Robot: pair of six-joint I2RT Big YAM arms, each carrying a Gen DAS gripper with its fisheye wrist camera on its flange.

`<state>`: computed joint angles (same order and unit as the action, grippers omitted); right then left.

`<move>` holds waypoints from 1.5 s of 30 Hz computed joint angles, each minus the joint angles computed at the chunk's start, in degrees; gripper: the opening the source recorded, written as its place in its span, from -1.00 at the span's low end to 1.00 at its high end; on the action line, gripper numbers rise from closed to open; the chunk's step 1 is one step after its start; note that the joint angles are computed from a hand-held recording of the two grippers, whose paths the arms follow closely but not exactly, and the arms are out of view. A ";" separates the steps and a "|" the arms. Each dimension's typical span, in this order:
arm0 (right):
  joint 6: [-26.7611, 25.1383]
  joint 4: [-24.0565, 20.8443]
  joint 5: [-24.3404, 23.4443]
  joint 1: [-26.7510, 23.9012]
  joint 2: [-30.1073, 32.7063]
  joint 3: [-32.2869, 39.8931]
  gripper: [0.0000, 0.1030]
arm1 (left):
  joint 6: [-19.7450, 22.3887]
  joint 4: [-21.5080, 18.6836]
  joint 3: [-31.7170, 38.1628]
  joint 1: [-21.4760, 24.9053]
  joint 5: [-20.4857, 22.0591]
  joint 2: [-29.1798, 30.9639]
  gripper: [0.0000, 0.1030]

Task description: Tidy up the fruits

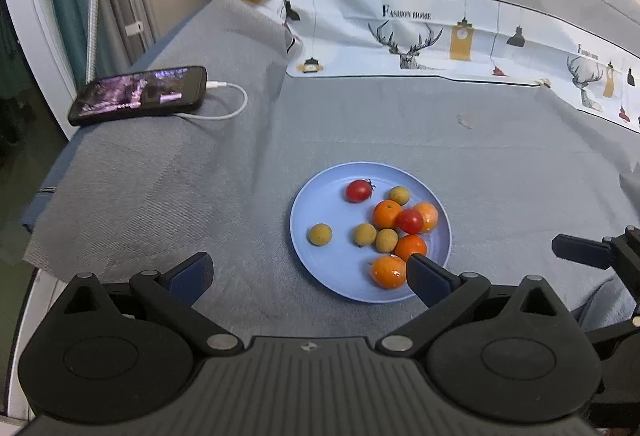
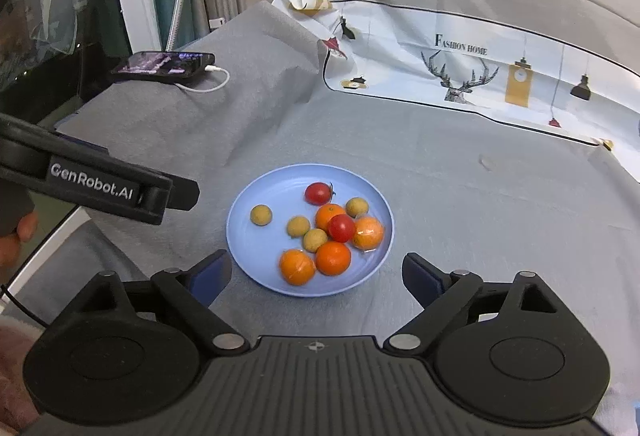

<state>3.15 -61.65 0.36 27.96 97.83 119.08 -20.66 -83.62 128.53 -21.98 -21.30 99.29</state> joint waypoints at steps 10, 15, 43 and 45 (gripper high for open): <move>-0.11 3.48 3.52 0.85 -6.12 -6.88 0.95 | -1.38 1.03 -3.61 -3.13 -2.05 -3.54 0.99; -0.07 4.45 4.36 1.02 -8.00 -8.99 0.98 | -1.71 0.13 -3.48 -4.07 -2.87 -3.80 0.99; -0.19 5.26 5.60 1.36 -9.68 -11.05 0.99 | -1.49 -1.95 -3.66 -5.46 -5.36 -3.95 0.99; -0.09 5.22 5.77 1.33 -9.59 -11.05 0.99 | -1.32 -2.13 -3.57 -5.59 -6.28 -3.78 0.99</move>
